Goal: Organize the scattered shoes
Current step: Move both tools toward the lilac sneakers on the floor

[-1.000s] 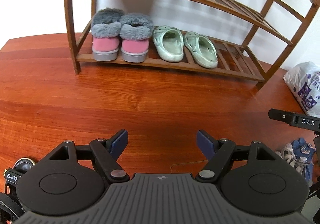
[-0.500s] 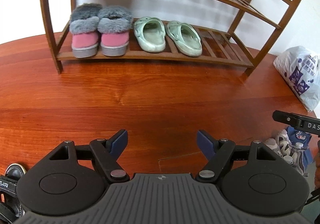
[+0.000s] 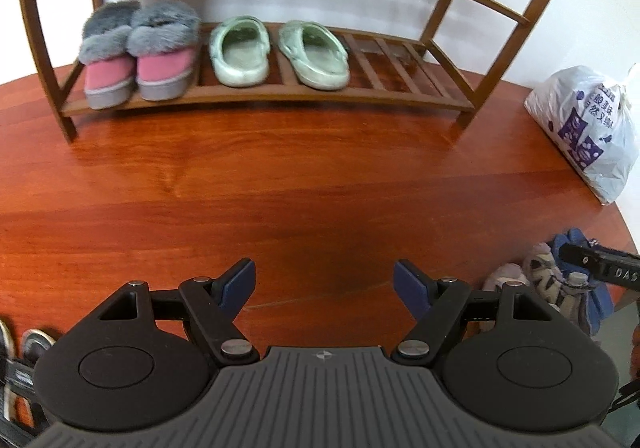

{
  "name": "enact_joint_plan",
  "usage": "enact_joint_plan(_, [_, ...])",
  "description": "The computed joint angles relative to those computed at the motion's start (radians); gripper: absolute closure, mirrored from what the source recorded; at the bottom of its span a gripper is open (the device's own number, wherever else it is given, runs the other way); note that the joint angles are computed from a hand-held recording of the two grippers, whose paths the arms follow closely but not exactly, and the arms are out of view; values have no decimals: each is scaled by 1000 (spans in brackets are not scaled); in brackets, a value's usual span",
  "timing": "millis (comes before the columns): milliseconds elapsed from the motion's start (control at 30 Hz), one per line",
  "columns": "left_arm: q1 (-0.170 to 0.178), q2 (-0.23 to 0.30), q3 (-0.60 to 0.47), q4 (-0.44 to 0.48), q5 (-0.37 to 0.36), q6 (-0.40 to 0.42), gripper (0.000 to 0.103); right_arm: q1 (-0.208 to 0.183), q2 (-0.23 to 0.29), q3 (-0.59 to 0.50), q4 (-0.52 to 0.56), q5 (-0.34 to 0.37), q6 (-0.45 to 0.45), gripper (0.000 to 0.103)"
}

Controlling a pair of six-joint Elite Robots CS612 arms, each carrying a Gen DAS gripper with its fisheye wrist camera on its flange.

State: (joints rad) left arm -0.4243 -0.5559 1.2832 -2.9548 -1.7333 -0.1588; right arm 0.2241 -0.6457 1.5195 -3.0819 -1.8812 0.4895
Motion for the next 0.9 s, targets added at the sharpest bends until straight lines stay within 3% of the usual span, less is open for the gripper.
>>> enact_joint_plan(200, [-33, -6, 18, -4, 16, -32, 25, -29, -19, 72, -15, 23, -31, 10])
enact_joint_plan(467, [-67, -22, 54, -12, 47, -56, 25, -61, -23, 138, -13, 111, -69, 10])
enact_joint_plan(900, [-105, -65, 157, -46, 135, -126, 25, -84, 14, 118, 24, 177, -156, 10])
